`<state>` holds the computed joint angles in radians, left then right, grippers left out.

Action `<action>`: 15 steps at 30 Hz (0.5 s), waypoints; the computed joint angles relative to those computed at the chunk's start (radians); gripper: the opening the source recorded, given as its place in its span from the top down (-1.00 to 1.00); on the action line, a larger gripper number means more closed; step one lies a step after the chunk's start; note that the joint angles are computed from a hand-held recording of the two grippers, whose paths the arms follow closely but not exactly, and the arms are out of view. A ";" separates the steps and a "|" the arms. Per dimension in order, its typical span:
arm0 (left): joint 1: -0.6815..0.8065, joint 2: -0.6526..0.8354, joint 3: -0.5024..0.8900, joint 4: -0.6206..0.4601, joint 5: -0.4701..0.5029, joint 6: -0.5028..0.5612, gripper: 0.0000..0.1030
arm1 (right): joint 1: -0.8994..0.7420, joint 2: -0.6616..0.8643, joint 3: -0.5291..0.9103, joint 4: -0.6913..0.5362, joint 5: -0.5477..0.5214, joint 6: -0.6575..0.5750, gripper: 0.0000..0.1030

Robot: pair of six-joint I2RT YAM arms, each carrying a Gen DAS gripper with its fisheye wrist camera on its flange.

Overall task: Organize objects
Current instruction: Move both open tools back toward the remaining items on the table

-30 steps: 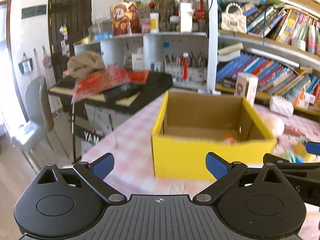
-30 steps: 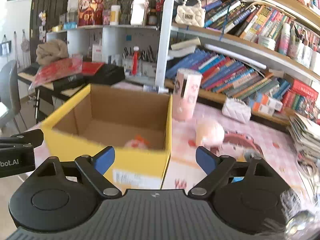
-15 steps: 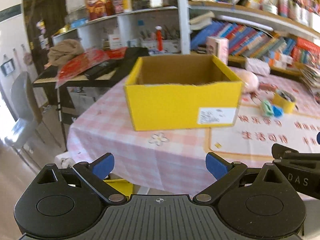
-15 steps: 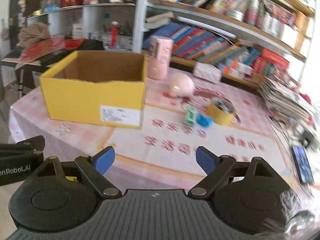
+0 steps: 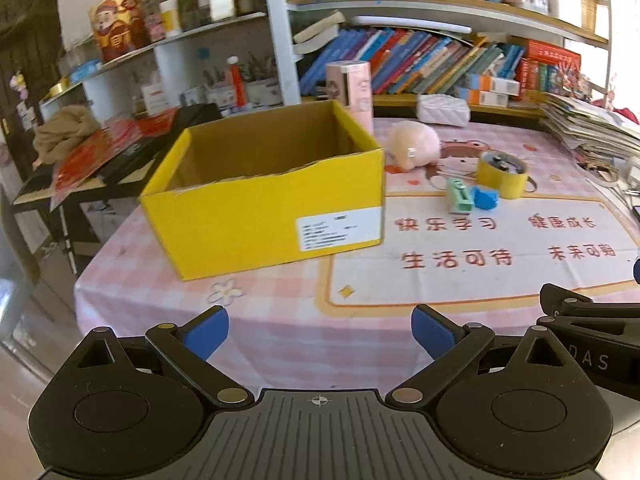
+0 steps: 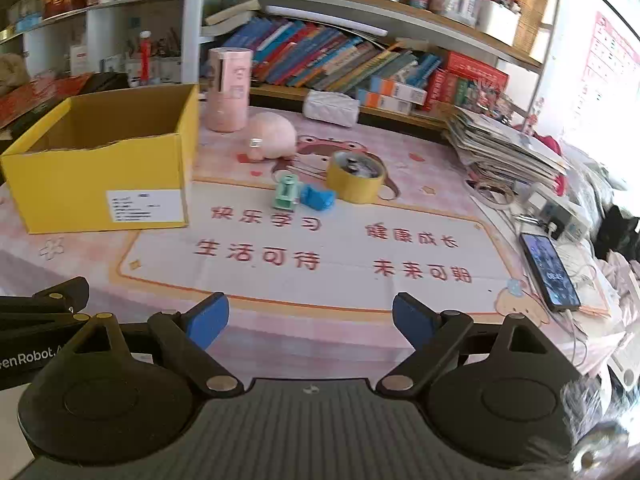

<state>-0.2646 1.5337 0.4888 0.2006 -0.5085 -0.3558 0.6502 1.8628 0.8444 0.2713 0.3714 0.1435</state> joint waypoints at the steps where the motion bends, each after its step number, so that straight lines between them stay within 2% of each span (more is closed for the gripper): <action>1: -0.005 0.011 0.012 -0.002 0.001 -0.001 -0.93 | -0.012 0.002 0.001 0.002 -0.003 -0.004 -0.73; 7: -0.039 0.127 0.138 -0.031 0.003 -0.020 -0.93 | -0.095 0.037 0.044 -0.003 -0.045 -0.042 -0.73; 15: -0.057 0.282 0.336 -0.087 0.006 -0.053 -0.93 | -0.215 0.123 0.185 -0.049 -0.149 -0.120 -0.73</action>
